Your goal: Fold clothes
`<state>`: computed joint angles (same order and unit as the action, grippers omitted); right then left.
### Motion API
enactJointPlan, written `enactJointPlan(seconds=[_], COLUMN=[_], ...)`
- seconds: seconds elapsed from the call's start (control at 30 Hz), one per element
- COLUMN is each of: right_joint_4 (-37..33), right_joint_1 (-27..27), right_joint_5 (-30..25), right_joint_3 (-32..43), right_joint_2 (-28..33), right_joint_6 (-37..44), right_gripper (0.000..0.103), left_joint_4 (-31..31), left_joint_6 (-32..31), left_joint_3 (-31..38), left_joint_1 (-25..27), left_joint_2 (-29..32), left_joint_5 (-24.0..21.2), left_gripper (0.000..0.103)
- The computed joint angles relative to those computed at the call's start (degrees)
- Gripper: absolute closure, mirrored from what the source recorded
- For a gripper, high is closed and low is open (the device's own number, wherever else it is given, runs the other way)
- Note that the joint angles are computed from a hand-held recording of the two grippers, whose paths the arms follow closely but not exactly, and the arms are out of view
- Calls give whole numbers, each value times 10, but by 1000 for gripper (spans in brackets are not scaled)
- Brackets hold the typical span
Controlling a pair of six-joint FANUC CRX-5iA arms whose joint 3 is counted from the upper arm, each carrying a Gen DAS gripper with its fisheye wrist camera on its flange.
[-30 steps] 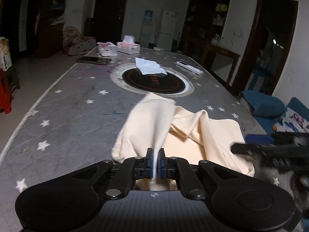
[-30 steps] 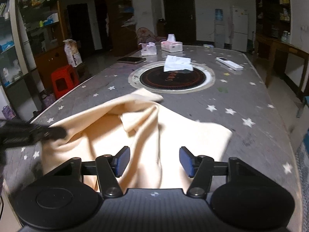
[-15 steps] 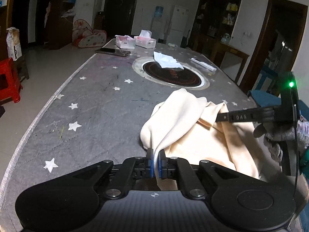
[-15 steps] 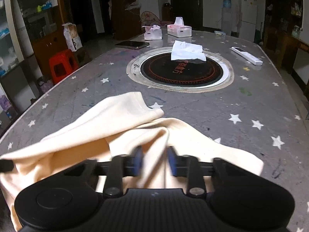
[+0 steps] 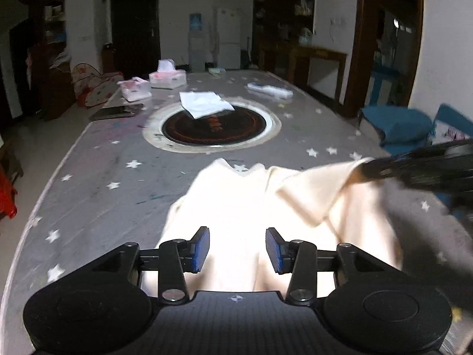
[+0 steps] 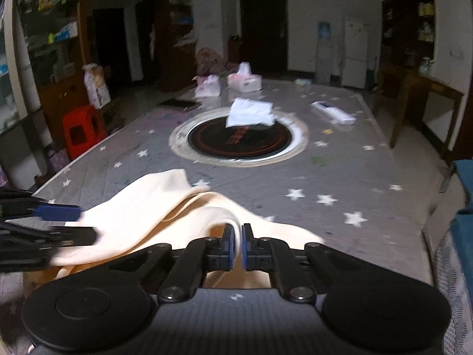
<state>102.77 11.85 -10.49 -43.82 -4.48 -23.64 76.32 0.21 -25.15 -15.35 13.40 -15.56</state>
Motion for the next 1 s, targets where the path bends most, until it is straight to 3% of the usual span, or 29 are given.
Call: enactJointPlan(seconds=[0.17,0.4,0.43,0.5,0.57,0.73,0.8,0.93,1.0], right_joint_4=[-16,-172,-180,-178,-154,-60,-59,-134,-137], right_joint_1=[8,73,75,67,52,13,15,45,49], right_joint_5=[-56,-133,-130,-107,-78,-19,-21,-51,-63], right_joint_3=[-60,-106,-106,-101,-94,-56,-40,-10,-6], right_joint_2=[-74,-131,-127,-115,-98,-33,-7,42,51], right_joint_6=[-22,75,82,83,72,28,39,102,104], right_gripper=[99,94,94,92,75,66,66,69,90], left_joint_4=[-170,-395,-404,-411,-387,-248,-185,-91,-77], left_joint_6=[155,377,384,387,372,262,215,151,146], left_joint_3=[71,172,176,177,175,124,103,76,70], left_joint_1=[14,27,26,26,31,39,41,50,59], left_joint_2=[51,105,107,107,106,82,69,47,41], left_joint_5=[-13,-46,-45,-40,-45,-33,-30,-35,-36], left_gripper=[58,54,56,82,91,97,97,97,97])
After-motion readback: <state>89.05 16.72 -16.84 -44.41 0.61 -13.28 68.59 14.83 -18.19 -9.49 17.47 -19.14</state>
